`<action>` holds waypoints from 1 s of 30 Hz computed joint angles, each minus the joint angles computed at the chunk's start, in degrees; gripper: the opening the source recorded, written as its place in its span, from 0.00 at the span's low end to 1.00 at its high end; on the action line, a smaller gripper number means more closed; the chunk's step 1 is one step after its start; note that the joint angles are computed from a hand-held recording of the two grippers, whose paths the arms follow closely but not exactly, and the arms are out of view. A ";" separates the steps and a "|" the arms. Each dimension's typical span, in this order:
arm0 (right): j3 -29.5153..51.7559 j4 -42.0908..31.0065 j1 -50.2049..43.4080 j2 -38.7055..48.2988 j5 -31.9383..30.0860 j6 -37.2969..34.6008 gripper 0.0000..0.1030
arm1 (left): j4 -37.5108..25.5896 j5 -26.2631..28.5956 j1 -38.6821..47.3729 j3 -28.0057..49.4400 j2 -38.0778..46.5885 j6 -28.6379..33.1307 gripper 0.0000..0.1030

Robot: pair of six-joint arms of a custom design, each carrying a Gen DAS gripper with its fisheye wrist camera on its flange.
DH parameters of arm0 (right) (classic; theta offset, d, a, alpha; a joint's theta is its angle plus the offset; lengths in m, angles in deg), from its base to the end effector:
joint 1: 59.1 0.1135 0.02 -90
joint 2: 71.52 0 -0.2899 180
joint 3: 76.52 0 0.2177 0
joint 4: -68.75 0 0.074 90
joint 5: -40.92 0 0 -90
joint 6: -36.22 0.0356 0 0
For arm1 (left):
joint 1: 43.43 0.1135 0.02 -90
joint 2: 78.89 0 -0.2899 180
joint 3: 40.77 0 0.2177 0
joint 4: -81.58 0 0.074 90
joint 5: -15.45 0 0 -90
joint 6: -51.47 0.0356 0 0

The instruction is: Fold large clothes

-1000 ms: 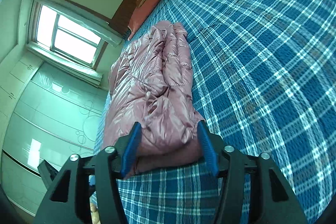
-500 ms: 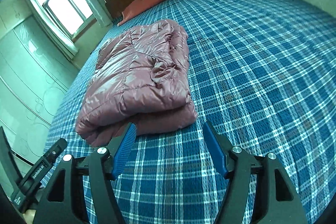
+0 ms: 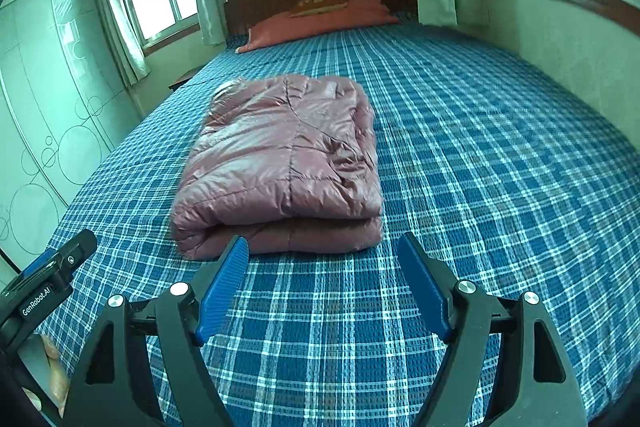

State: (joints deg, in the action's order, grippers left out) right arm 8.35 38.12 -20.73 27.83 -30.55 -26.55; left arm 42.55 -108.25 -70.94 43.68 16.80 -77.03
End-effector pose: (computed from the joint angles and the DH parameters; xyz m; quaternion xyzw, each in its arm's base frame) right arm 0.2845 0.2108 0.2688 -0.0274 0.9138 0.0790 0.3973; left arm 0.3005 -0.1342 0.2798 -0.1842 0.8865 0.0515 0.4212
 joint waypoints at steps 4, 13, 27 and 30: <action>0.51 -0.67 1.35 -1.25 2.04 -0.54 0.74 | -2.15 -1.81 -1.50 0.84 -1.56 -0.66 0.93; 0.99 -0.73 4.14 -2.93 6.76 -2.55 0.74 | -4.68 -4.61 -4.31 3.19 -2.45 -0.98 0.93; 0.88 -0.40 5.16 -2.91 8.03 -3.03 0.74 | -5.39 -4.90 -5.29 3.73 -1.84 -1.58 0.93; 0.90 -0.32 5.24 -2.89 8.20 -3.09 0.74 | -5.44 -4.96 -5.37 3.77 -1.79 -1.79 0.93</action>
